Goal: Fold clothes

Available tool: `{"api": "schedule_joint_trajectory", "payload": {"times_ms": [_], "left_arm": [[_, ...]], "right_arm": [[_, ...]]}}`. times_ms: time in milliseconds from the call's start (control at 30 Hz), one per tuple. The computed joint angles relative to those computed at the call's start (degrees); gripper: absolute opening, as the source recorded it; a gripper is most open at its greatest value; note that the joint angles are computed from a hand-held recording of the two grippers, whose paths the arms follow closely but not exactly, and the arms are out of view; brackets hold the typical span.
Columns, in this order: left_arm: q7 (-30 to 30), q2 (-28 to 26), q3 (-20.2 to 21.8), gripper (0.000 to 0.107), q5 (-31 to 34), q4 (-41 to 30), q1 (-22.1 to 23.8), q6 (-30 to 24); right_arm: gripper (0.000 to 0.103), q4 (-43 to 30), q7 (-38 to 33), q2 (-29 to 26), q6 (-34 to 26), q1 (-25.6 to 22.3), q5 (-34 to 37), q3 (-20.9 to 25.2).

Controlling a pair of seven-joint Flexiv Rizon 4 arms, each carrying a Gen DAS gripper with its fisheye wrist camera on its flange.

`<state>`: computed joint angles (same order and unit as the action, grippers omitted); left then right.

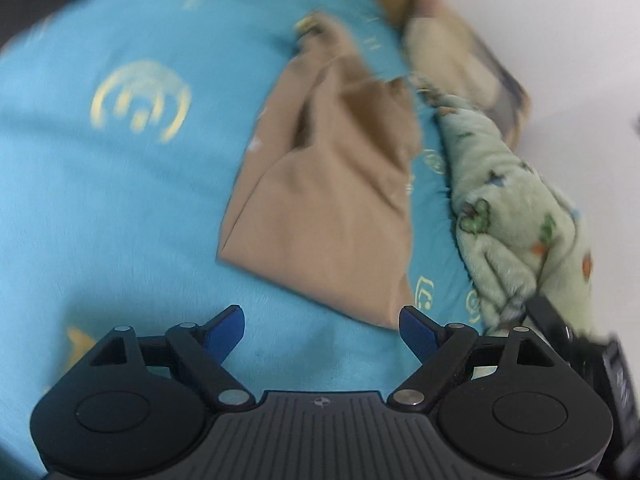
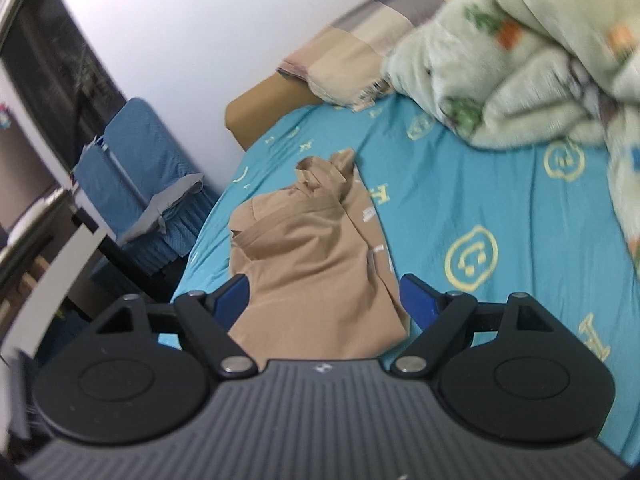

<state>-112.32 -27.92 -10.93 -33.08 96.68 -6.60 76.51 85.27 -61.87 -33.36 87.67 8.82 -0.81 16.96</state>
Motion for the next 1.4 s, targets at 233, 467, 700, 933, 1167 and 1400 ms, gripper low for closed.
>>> {"api": "schedule_joint_trajectory", "payload": {"times_ms": [233, 467, 700, 933, 1167, 1400], "left_arm": [[3.70, -4.59, -18.15, 0.079, -18.14, 3.99, 9.70, 16.77], [-8.77, -5.83, -2.84, 0.016, -10.90, 1.21, 0.34, 13.27], [-11.20, -5.13, -8.33, 0.009, -7.22, 3.59, 4.51, 19.27], [-12.59, -5.50, -9.15, 0.009, 0.15, 2.83, 5.67, 23.76], [-14.06, -4.64, -4.02, 0.008, 6.57, 0.47, 2.37, 23.33], [-13.55, 3.89, -2.15, 0.007, 12.42, 6.01, 1.15, 27.94]], "right_arm": [[0.084, -2.29, 1.32, -1.83, -2.93, -2.89, 4.55, 4.36], [0.086, -8.64, -3.14, -6.45, -9.96, -9.19, 15.84, 15.67], [0.082, -15.19, -2.76, -12.02, -16.18, -11.66, 28.95, 21.19], [0.046, -16.23, 3.36, -12.05, -11.99, -4.11, 29.88, 9.71], [0.005, -15.13, -1.02, -11.79, -2.82, -2.22, 24.37, 8.71], [0.005, -7.44, -7.46, -6.33, 5.62, -8.46, 18.98, 17.52]]}}
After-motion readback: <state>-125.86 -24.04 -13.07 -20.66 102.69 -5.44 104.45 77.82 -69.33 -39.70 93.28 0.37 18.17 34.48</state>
